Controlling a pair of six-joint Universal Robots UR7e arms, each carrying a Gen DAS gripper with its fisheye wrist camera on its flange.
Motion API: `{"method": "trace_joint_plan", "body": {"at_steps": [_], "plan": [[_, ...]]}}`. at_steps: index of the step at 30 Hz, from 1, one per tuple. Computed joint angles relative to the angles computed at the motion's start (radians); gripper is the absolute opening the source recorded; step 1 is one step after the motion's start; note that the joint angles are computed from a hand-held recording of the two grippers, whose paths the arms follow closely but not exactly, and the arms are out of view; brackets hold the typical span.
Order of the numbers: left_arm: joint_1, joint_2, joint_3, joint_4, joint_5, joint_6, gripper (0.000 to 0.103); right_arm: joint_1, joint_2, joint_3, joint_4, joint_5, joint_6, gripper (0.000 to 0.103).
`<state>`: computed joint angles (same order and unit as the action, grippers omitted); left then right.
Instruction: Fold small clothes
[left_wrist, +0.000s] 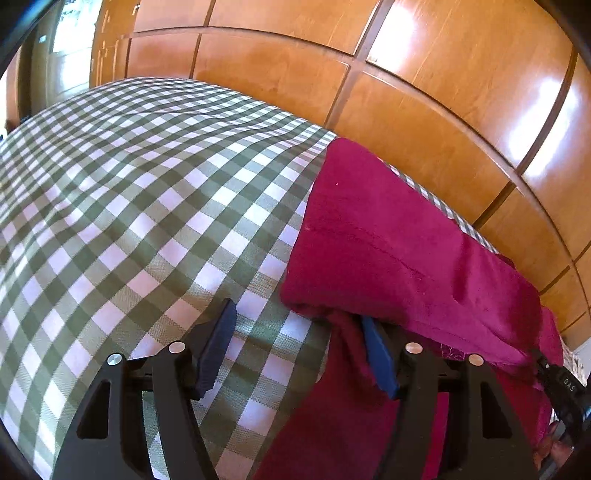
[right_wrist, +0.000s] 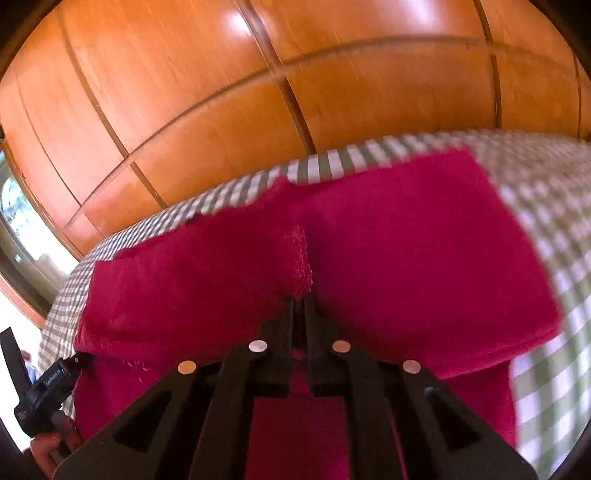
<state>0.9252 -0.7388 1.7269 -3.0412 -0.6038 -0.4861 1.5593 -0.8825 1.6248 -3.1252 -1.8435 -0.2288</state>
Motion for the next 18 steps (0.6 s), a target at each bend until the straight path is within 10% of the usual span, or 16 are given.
{"method": "trace_joint_plan", "body": {"at_steps": [5,18], "plan": [[0.018,-0.006,0.003,-0.064,-0.037,0.013,0.030,0.004,0.008,-0.003,-0.028,-0.005,-0.022,0.005],[0.012,-0.017,0.071,-0.176,-0.049,-0.019,0.039,0.009,0.030,-0.032,-0.003,-0.022,0.002,0.008]]}}
